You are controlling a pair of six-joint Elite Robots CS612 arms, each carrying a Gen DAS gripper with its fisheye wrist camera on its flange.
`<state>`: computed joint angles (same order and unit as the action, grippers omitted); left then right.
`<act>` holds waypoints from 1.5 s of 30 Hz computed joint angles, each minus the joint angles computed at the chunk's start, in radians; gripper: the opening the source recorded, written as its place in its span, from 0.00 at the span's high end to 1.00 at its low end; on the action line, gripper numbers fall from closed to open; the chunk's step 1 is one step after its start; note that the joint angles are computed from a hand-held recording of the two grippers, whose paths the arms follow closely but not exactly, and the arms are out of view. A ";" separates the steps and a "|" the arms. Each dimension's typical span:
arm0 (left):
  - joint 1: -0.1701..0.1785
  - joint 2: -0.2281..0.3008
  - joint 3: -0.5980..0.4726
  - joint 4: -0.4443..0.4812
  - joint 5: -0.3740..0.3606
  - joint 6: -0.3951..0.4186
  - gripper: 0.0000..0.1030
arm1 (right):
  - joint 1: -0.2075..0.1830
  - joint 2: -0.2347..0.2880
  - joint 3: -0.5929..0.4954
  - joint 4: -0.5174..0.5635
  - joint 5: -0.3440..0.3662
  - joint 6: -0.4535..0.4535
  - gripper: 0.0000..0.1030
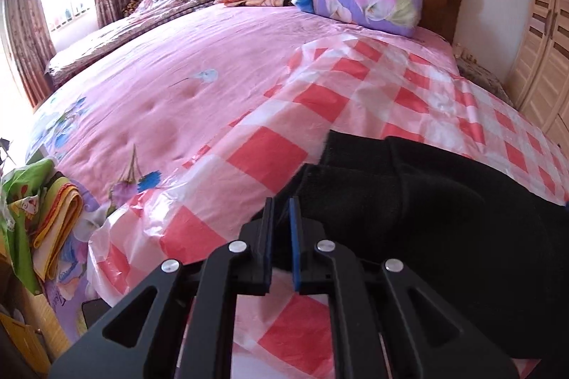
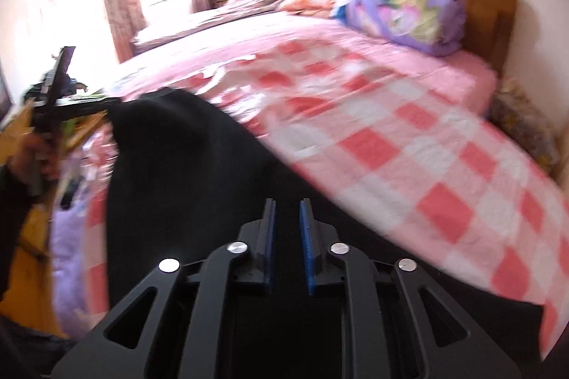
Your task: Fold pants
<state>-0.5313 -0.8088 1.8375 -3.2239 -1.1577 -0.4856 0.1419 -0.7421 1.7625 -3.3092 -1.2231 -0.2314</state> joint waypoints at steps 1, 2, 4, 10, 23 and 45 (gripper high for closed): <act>0.003 -0.001 0.003 -0.005 0.005 -0.023 0.92 | 0.006 0.002 -0.012 0.057 0.000 -0.019 0.60; 0.006 -0.003 0.007 -0.011 0.009 -0.052 0.90 | 0.013 0.003 -0.016 0.080 -0.020 -0.023 0.27; 0.016 -0.010 0.030 -0.080 -0.022 -0.102 0.85 | 0.031 0.021 -0.029 0.099 -0.093 -0.020 0.17; 0.072 0.002 0.052 -0.232 -0.335 -0.142 0.41 | 0.032 0.015 0.011 -0.024 -0.066 0.025 0.17; 0.037 0.032 0.032 -0.358 -0.319 -0.066 0.95 | 0.023 0.016 0.039 -0.097 -0.052 0.087 0.17; 0.041 0.032 0.064 -0.270 -0.405 -0.175 0.16 | -0.063 0.007 0.026 0.036 -0.135 0.256 0.14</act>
